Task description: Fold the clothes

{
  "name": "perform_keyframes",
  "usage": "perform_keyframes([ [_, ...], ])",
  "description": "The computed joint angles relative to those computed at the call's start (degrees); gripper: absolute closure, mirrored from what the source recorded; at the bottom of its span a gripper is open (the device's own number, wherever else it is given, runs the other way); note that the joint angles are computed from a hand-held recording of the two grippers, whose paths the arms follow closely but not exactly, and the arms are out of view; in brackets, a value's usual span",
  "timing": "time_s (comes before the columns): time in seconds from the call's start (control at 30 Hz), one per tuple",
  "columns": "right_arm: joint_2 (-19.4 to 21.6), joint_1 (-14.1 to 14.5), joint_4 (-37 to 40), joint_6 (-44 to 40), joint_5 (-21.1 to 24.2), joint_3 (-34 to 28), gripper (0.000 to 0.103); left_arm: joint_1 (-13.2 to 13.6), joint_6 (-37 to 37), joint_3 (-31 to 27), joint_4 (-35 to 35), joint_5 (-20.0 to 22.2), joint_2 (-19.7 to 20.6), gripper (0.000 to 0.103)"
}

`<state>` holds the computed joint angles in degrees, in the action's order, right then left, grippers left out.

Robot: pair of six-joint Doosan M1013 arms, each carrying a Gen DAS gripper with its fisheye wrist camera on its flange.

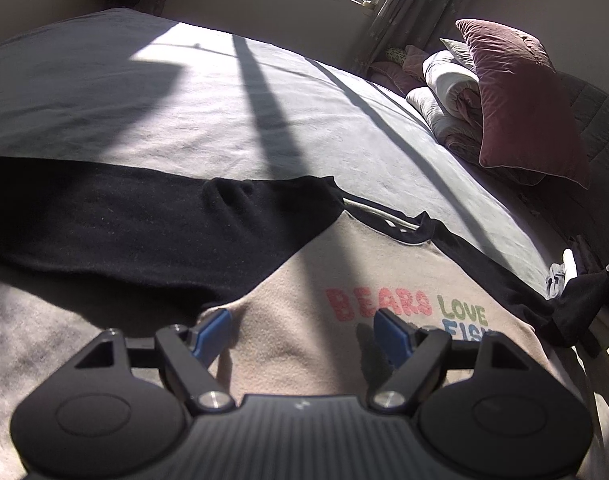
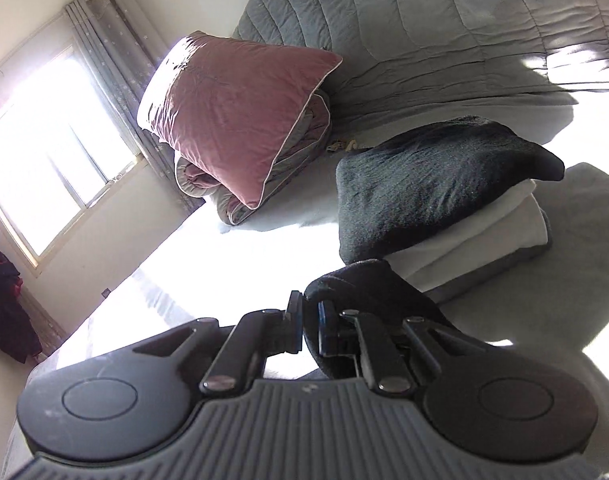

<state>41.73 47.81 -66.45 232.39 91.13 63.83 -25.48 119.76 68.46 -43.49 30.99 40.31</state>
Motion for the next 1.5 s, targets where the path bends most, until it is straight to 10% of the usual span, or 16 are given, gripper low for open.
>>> perform_keyframes([
  [0.6, 9.52, -0.32, -7.59, -31.37, -15.32, -19.37, 0.092, 1.46, 0.55, -0.85, -5.43, 0.45, 0.30, 0.028],
  [1.33, 22.56, -0.86, 19.14, -60.52, -24.77, -38.00, 0.090, 1.79, -1.19, -1.15, -4.97, 0.79, 0.53, 0.029],
  [1.43, 20.20, -0.77, 19.64, -59.18, -28.39, -33.60, 0.084, 1.70, -1.18, -1.04, -4.38, 0.52, 0.47, 0.029],
  [1.5, 17.46, -0.64, 19.21, -57.42, -31.85, -28.64, 0.051, 1.62, -0.85, -0.98, -4.15, 0.33, 0.44, 0.029],
])
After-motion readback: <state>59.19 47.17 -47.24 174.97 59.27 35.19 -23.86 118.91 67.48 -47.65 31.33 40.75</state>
